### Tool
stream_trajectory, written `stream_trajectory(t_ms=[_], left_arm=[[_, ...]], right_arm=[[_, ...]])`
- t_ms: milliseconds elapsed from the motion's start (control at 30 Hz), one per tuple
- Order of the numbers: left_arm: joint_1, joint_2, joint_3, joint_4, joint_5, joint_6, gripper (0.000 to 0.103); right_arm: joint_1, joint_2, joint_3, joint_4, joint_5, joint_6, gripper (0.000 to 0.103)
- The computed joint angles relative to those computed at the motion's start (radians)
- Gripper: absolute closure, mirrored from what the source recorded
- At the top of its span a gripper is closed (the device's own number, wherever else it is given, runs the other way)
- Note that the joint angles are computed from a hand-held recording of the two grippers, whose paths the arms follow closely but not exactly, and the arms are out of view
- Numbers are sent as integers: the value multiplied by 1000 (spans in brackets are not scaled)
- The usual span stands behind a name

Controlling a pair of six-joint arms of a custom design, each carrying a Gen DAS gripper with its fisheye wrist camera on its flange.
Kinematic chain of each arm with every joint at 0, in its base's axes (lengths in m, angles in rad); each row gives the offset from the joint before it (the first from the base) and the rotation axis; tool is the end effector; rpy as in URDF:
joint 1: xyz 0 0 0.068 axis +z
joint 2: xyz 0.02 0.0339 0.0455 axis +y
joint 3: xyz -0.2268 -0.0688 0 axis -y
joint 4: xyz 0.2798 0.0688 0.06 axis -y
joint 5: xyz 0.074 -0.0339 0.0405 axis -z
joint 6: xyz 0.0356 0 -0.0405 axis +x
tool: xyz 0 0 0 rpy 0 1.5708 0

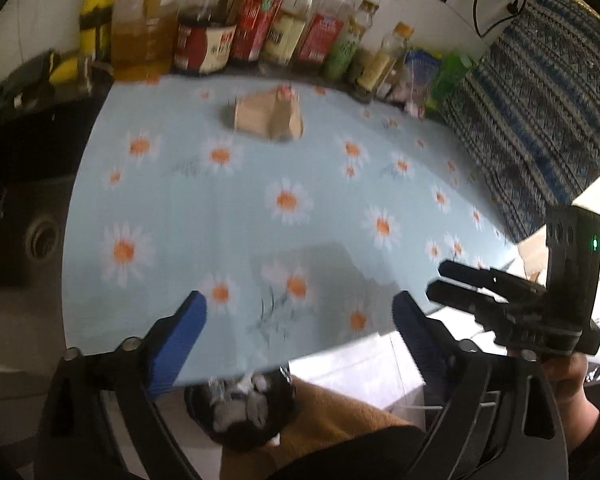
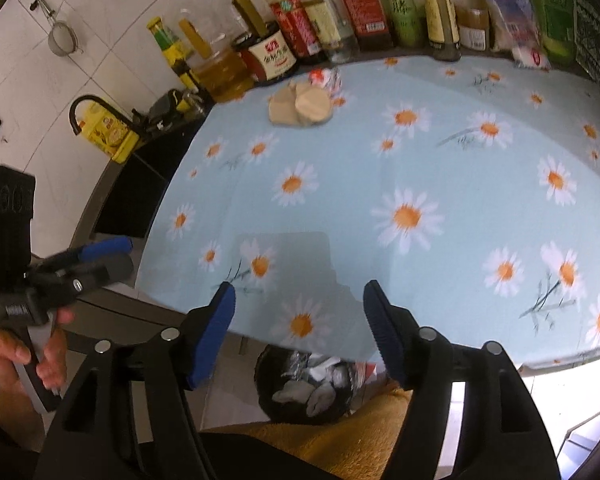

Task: Collect trash
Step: 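Reach the left tool to the beige paper cup and grasp it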

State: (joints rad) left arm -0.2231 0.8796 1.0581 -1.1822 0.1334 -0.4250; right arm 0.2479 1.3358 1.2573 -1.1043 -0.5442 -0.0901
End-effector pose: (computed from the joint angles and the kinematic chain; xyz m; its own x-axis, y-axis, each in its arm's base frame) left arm 0.1929 -0.0486 0.3048 -0.8685 -0.2220 -0.4431 -0.0759 0.9431 -0.3237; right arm 0.2770 0.0891 0.2752 -0.8578 -0.2965 -0.4199 -0.4789 0.7577 0.4433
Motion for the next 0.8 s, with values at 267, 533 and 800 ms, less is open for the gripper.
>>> stream_trajectory(t_ms=[267,533,800], left_arm=[[62,248,205,47,-5,95,7],[146,451,332,121,58,190,7],[181,663,442,169,55,257,7]], right_arm=[[-73,153,173,-15,-29,-39,19],[-103,308,337,-18,-48,-56,13],[-111,442,456,-35,-64,-73,13]])
